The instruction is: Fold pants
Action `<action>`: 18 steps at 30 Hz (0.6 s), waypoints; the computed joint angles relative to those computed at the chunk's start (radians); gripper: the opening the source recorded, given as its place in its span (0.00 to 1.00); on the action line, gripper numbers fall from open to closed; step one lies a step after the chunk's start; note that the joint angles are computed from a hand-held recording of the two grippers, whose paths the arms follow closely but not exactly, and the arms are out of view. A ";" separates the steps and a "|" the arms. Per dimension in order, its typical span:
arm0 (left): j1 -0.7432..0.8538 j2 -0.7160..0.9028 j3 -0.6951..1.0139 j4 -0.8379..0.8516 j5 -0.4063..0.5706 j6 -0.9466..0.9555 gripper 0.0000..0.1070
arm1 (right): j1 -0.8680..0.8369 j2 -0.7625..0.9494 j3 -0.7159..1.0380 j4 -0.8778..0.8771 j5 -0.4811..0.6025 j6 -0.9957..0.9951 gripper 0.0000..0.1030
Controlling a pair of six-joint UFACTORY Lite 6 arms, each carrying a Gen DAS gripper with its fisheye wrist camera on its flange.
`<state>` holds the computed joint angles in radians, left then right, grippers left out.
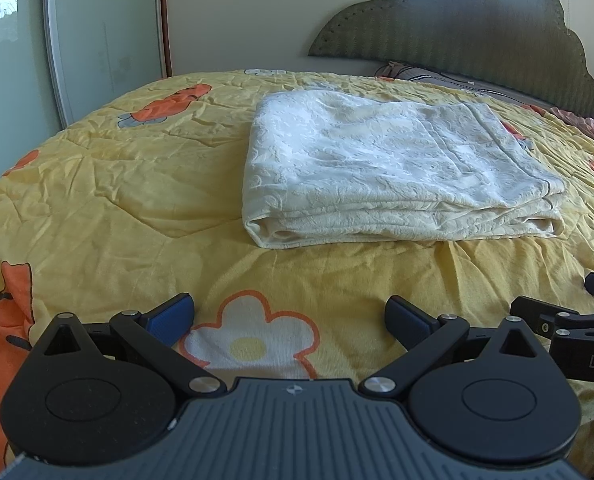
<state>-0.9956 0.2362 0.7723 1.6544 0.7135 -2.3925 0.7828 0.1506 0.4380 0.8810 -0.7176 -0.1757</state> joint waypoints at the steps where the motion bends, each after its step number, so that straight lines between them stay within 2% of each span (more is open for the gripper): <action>1: 0.001 0.000 0.000 0.001 0.000 -0.001 0.96 | 0.001 0.000 0.001 0.000 0.000 0.000 1.00; 18: 0.001 0.003 0.001 0.001 0.006 -0.010 0.96 | -0.003 0.003 0.001 -0.024 0.000 0.013 1.00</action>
<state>-0.9947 0.2388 0.7733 1.6558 0.7192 -2.4022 0.7800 0.1537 0.4386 0.8572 -0.7178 -0.1625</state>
